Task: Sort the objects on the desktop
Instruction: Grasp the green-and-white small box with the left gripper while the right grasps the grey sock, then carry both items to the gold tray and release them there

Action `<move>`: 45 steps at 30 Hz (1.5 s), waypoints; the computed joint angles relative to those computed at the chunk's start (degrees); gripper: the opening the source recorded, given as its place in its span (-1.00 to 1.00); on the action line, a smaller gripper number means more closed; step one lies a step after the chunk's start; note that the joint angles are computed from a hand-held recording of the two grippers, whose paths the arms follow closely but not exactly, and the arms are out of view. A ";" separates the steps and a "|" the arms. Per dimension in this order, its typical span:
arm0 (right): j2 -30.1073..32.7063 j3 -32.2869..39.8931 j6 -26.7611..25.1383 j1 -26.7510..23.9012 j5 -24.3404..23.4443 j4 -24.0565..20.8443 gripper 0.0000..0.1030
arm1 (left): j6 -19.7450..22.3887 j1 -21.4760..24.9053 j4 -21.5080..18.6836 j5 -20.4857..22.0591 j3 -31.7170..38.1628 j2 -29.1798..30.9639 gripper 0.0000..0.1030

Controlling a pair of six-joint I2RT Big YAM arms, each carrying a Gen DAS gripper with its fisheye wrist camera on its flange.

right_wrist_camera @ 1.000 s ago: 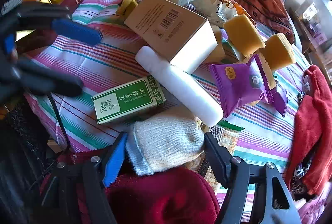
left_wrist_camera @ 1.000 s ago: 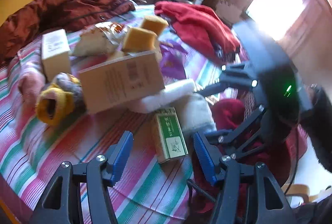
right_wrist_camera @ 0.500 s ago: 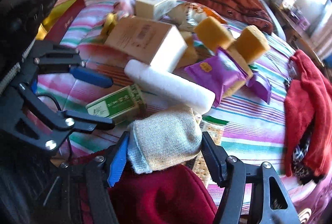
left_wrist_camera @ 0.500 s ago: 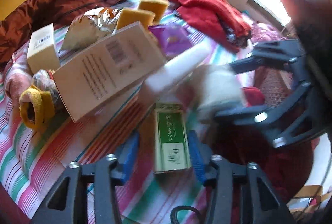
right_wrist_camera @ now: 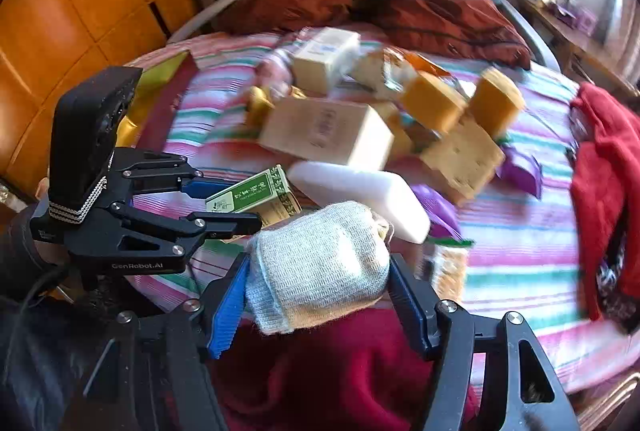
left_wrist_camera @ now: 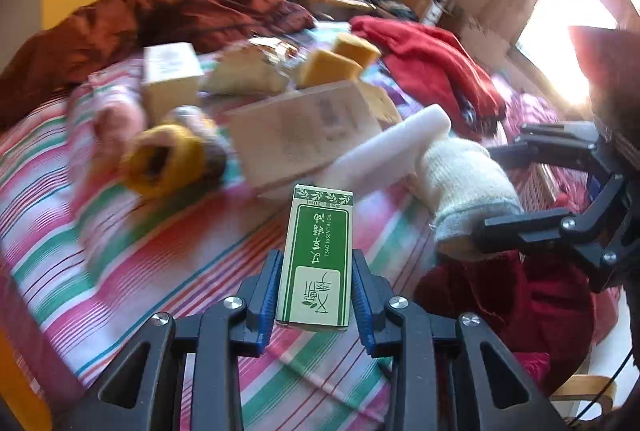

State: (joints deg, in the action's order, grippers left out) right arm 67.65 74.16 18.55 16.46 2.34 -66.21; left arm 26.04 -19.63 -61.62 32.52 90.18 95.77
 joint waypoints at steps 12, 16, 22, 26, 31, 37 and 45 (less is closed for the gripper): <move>7.85 6.76 -2.10 4.89 -2.19 8.18 0.30 | -12.37 10.89 7.41 1.72 -2.92 -5.29 -0.36; 11.45 9.68 -1.22 5.67 -4.50 10.28 0.30 | -15.70 15.05 9.07 1.07 -3.39 -5.95 -0.36; 17.93 14.80 4.51 6.57 -9.29 15.60 0.31 | -19.64 20.64 10.89 -0.37 -4.00 -6.11 -0.36; 22.04 17.86 10.20 5.89 -14.59 18.62 0.31 | -20.78 23.24 11.89 -1.22 -3.87 -5.82 -0.36; 29.48 27.29 7.25 8.85 -14.78 15.70 0.31 | -21.28 26.10 12.00 -5.37 -2.05 -4.23 -0.36; 39.80 41.92 5.81 12.33 -17.40 12.76 0.47 | -24.02 28.01 14.05 -14.40 1.30 -1.45 0.04; 39.02 40.51 6.71 13.95 -15.18 13.56 0.74 | -28.96 30.65 14.23 -15.63 0.81 -1.65 0.20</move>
